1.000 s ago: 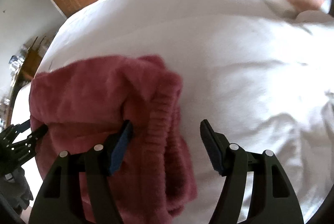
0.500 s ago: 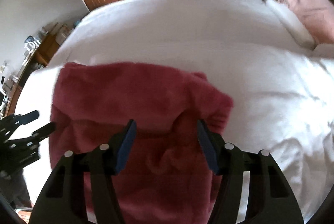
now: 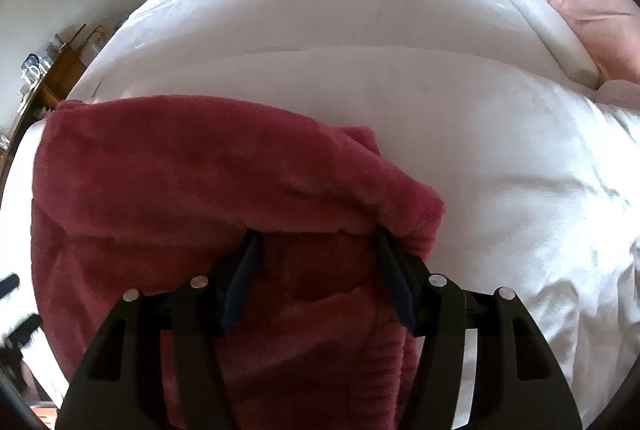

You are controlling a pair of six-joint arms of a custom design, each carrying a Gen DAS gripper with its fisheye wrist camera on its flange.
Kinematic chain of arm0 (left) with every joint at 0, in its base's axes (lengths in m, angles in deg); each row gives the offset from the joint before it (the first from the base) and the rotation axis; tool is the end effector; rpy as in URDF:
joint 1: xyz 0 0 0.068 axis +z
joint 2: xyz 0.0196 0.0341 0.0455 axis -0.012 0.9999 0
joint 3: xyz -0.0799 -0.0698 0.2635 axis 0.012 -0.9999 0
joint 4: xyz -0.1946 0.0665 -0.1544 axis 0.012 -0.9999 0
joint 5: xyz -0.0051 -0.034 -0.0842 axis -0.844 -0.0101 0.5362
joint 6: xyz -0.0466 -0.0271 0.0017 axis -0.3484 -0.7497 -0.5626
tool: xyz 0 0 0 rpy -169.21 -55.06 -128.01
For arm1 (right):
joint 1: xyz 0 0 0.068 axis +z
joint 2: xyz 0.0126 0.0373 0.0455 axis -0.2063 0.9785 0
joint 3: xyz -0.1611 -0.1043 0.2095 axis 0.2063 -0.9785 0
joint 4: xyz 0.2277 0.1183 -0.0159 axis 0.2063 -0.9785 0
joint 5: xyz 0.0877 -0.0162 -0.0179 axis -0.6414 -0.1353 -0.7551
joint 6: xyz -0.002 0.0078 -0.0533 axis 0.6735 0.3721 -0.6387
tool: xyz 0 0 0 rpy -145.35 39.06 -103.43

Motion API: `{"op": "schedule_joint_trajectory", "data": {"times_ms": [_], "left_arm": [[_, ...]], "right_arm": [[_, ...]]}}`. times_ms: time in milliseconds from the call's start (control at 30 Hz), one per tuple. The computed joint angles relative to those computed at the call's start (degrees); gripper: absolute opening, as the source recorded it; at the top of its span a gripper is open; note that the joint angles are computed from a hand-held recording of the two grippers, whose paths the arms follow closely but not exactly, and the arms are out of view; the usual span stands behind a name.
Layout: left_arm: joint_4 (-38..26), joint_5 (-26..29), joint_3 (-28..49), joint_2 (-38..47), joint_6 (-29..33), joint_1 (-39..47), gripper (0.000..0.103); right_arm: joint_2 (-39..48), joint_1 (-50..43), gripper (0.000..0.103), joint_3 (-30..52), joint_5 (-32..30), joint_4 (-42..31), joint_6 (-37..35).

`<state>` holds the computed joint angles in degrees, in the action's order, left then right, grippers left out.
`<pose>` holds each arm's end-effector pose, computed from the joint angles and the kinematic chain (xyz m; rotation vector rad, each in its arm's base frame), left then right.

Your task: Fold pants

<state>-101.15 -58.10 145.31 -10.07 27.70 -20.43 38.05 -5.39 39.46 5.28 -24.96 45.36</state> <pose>0.1672 -0.0536 0.3172 0.0813 2.7265 0.0714 0.3002 0.0390 0.2805 -0.2113 2.6885 0.2130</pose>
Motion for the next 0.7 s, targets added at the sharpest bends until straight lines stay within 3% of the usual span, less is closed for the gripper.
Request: {"op": "schedule_joint_trajectory", "data": {"times_ms": [233,433,567,700], "left_arm": [[-1.82,-1.05,-6.01,-3.34,-8.63,-13.05,0.066],[1.54,-3.17,-10.65,-2.11,-9.27,-15.82,0.068],[4.31,-3.9,-11.84,1.41,-8.64,-16.12,0.069],[2.43,-4.44,-9.82,1.68,-9.82,-17.69,0.069]], "right_arm": [[-14.1,-2.95,0.06,-4.65,-2.29,-3.98,1.18],[-22.08,-6.77,0.06,-11.21,-4.45,-10.06,-3.31],[-19.71,-8.11,0.06,-16.15,-3.31,-7.72,-5.15],[-18.43,-7.22,0.06,-14.81,-2.03,-7.81,-4.07]]}}
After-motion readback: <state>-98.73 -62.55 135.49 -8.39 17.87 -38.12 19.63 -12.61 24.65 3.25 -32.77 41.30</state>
